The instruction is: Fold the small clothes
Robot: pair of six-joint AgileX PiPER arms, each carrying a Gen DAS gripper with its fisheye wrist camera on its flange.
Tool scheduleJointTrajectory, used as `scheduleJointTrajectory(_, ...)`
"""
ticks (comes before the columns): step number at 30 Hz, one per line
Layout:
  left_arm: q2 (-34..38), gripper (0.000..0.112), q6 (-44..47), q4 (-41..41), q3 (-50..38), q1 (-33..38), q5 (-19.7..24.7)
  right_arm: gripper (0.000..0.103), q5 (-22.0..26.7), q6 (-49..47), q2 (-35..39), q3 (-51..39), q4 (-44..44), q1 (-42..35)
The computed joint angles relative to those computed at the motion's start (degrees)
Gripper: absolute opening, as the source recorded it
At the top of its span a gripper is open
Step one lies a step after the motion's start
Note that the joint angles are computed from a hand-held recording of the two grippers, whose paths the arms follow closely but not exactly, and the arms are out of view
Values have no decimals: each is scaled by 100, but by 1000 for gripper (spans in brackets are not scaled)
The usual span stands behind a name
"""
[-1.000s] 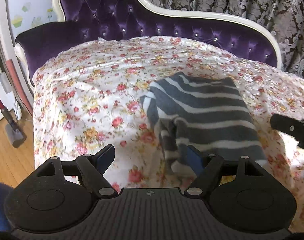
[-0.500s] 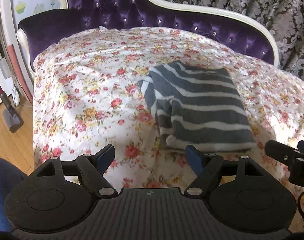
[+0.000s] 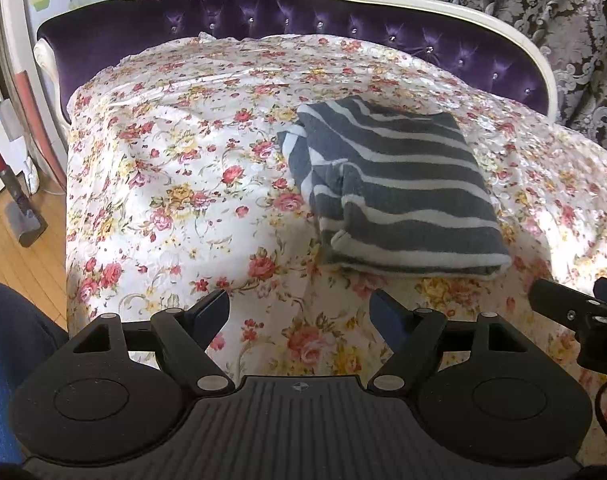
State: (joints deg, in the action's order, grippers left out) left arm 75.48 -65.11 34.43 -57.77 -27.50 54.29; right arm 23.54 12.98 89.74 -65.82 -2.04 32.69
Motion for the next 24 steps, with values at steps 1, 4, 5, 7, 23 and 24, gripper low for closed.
scheduleJointTrajectory(1, -7, 76, 2, -8, 7, 6, 0, 102, 1, -10, 13, -7, 13, -3)
scheduleJointTrajectory(4, -6, 76, -21, 8, 12, 11, 19, 102, -1, -11, 40, -22, 34, -6)
scheduleJointTrajectory(5, 0, 76, -33, 25, 10, 8, 34, 102, 8, -10, 53, -35, 43, -9)
scheduleJointTrajectory(7, 12, 76, -29, 24, 1, 16, 49, 102, 14, -11, 82, -61, 74, -18)
scheduleJointTrajectory(23, 85, 76, 23, -36, -42, 32, 42, 102, 66, 61, 179, -169, 131, -4)
scheduleJointTrajectory(24, 91, 76, 37, -43, -47, 36, 45, 102, 77, 57, 189, -179, 136, -5)
